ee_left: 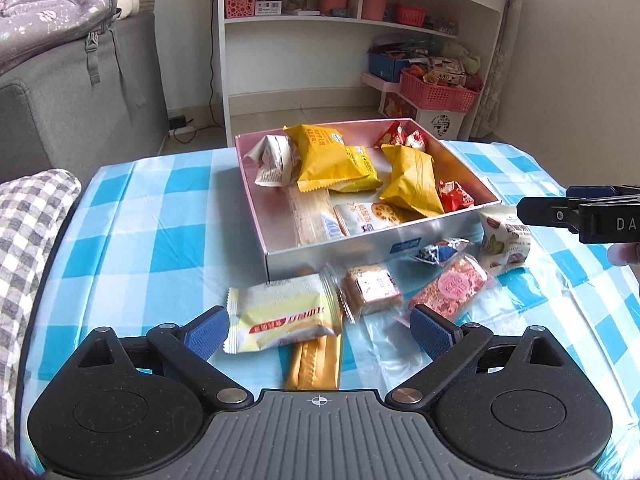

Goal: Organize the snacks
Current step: 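Withdraw both tools from the box back over the snack pile, then grasp gold bar packet with left tool while right tool grasps white pecan packet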

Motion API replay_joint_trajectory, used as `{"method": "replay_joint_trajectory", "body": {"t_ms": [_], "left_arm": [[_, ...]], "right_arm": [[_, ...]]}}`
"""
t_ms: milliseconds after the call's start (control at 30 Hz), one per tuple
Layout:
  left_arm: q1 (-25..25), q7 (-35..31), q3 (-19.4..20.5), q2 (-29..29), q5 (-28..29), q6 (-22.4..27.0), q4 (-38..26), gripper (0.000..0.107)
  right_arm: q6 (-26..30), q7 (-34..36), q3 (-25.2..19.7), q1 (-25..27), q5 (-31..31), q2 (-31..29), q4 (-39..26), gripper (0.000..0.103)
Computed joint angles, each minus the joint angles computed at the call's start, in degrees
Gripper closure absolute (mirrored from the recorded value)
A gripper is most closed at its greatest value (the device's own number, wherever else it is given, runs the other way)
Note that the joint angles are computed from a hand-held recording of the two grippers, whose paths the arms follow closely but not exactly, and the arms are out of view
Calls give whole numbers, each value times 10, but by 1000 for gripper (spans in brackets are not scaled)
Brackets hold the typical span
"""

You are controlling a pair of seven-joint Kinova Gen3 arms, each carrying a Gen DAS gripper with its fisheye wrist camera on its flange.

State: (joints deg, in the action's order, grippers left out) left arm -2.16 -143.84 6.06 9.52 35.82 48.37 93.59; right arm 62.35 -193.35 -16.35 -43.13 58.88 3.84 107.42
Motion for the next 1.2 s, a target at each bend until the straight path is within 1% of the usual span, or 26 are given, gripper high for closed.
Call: {"method": "replay_joint_trajectory", "body": {"t_ms": [167, 267, 400, 467, 533, 633, 733, 800, 833, 867, 967, 1067, 1167, 1200], "left_arm": [[-7, -27, -2, -1, 8, 1, 25, 9], [-9, -45, -2, 1, 8, 5, 38, 9], [-11, -73, -1, 4, 14, 5, 53, 10], [-9, -84, 1, 7, 11, 0, 59, 11], [-7, -96, 2, 6, 14, -19, 69, 12], [-9, -96, 3, 13, 23, -17, 64, 17], [-8, -89, 5, 20, 26, -19, 57, 26], [-5, -79, 6, 24, 21, -22, 53, 37], [-2, -69, 7, 28, 14, -23, 49, 40], [1, -62, 8, 30, 8, -27, 48, 45], [4, -63, 14, 29, 2, -45, 52, 52], [11, -52, 16, 28, -10, -52, 52, 58], [17, -46, 18, 23, -23, -62, 56, 66], [17, -46, 19, 22, -24, -62, 57, 70]], "right_arm": [[3, -19, -4, -6, -8, 2, 19, 3], [-7, -39, -5, -7, -14, -3, 33, 3], [-14, -43, -6, -3, -19, -3, 46, 3], [-21, -42, -3, 1, -22, -1, 51, 3], [-30, -41, 1, 6, -26, -1, 54, 3], [-48, -46, 7, 16, -23, -2, 61, 3], [-62, -45, 11, 24, -20, -1, 65, 5], [-73, -41, 15, 31, -22, 0, 67, 7], [-78, -39, 16, 34, -23, 0, 68, 9], [-80, -38, 17, 35, -24, 1, 68, 9], [-91, -43, 22, 44, -25, 2, 71, 15], [-123, -53, 29, 56, -28, -3, 78, 19], [-141, -61, 30, 65, -30, -6, 79, 26], [-144, -62, 30, 67, -32, -6, 79, 30]]}}
